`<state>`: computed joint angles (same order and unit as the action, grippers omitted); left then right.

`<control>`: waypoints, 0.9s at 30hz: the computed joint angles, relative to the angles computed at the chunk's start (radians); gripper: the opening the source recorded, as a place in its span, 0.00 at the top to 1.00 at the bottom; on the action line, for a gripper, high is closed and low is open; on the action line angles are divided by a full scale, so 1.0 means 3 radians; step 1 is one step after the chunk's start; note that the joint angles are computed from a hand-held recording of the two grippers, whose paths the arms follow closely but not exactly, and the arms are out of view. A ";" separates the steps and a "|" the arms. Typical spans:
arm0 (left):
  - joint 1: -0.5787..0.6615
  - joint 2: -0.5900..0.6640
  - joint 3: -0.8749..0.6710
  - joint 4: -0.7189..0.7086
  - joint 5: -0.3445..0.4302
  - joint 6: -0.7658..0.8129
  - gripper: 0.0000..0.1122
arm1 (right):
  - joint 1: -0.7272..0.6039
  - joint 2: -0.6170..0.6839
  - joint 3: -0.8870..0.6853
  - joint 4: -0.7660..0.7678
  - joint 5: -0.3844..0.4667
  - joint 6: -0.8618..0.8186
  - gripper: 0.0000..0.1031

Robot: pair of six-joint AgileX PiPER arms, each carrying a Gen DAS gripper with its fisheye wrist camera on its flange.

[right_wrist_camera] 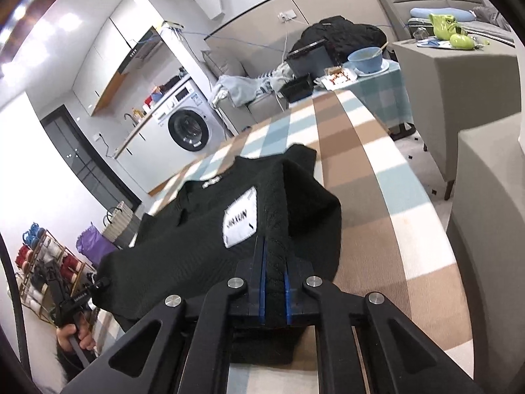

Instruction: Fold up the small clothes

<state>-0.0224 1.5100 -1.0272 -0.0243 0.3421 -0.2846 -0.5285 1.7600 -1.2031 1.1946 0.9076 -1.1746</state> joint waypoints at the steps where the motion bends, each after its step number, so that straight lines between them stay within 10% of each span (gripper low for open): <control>1: 0.0009 -0.0016 -0.0005 -0.0007 0.0003 0.0008 0.94 | -0.0001 -0.0012 -0.0014 0.0015 0.0001 0.0000 0.92; 17: 0.0245 0.0129 -0.0352 -0.0687 0.0048 0.0633 0.96 | 0.0105 0.0101 -0.0336 -0.0102 -0.0022 0.0316 0.93; 23: 0.0267 0.0163 -0.0345 -0.0766 0.0050 0.0697 0.96 | 0.0044 0.0275 -0.0363 -0.0350 0.0264 0.0533 0.65; 27: 0.0250 0.0197 -0.0377 -0.0769 0.0063 0.0681 0.96 | 0.0060 0.0215 -0.0171 -0.0271 0.0322 0.0275 0.64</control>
<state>0.0525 1.5690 -1.1404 -0.2548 0.3611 -0.0805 -0.5106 1.8244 -1.2545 1.1134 1.0042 -1.0920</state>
